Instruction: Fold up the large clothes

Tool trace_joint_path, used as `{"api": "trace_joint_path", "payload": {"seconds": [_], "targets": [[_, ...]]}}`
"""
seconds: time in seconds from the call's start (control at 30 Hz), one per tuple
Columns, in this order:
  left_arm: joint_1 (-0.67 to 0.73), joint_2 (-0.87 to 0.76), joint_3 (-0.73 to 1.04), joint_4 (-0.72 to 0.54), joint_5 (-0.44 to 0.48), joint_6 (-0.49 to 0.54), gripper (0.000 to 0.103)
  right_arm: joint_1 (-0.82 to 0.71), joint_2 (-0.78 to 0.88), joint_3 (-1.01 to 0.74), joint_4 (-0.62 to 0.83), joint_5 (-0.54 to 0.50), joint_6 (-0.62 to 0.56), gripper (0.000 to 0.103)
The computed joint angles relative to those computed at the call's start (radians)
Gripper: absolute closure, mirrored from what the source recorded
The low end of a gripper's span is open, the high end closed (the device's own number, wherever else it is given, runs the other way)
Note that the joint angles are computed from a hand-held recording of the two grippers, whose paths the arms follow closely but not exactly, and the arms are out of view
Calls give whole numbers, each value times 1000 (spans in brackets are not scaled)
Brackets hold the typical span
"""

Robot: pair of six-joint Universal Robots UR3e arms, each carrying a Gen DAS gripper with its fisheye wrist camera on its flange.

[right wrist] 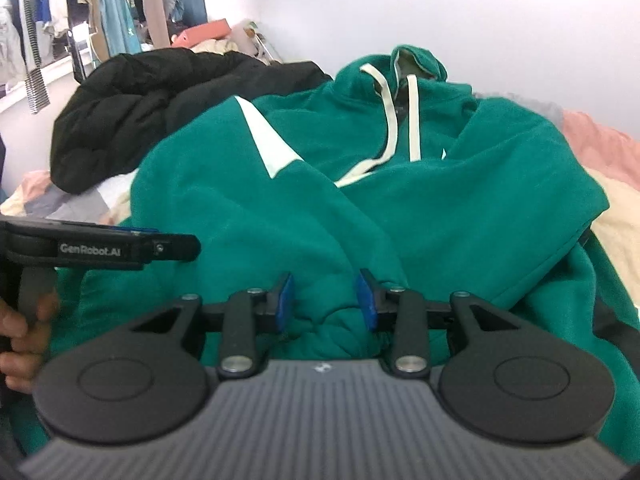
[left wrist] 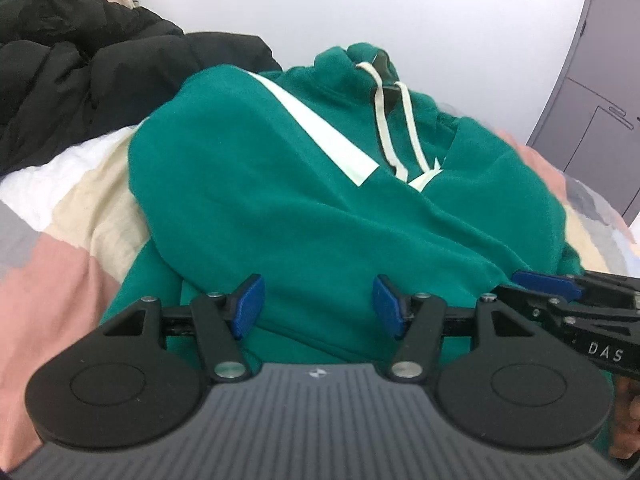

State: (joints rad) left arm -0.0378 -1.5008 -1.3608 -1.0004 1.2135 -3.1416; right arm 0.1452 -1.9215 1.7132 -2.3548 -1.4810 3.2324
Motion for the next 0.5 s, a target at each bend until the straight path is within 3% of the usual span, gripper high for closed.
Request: {"api": "trace_joint_path", "payload": {"seconds": [0.27,0.37,0.47,0.5], "targets": [[57,132,-12,9,-83,-8,36,4,-115,11,-17,-25,36,62],[50,103,72,-3,-111,-14,36,-50,-151,-13,15,2,59,55],[-3,-28,291,-90,-85,-32,36,-135,-153,-73,13,50,73,35],[-14,-81,378,-122,-86,-35,36,-176,-148,-104,20,80,82,19]]}}
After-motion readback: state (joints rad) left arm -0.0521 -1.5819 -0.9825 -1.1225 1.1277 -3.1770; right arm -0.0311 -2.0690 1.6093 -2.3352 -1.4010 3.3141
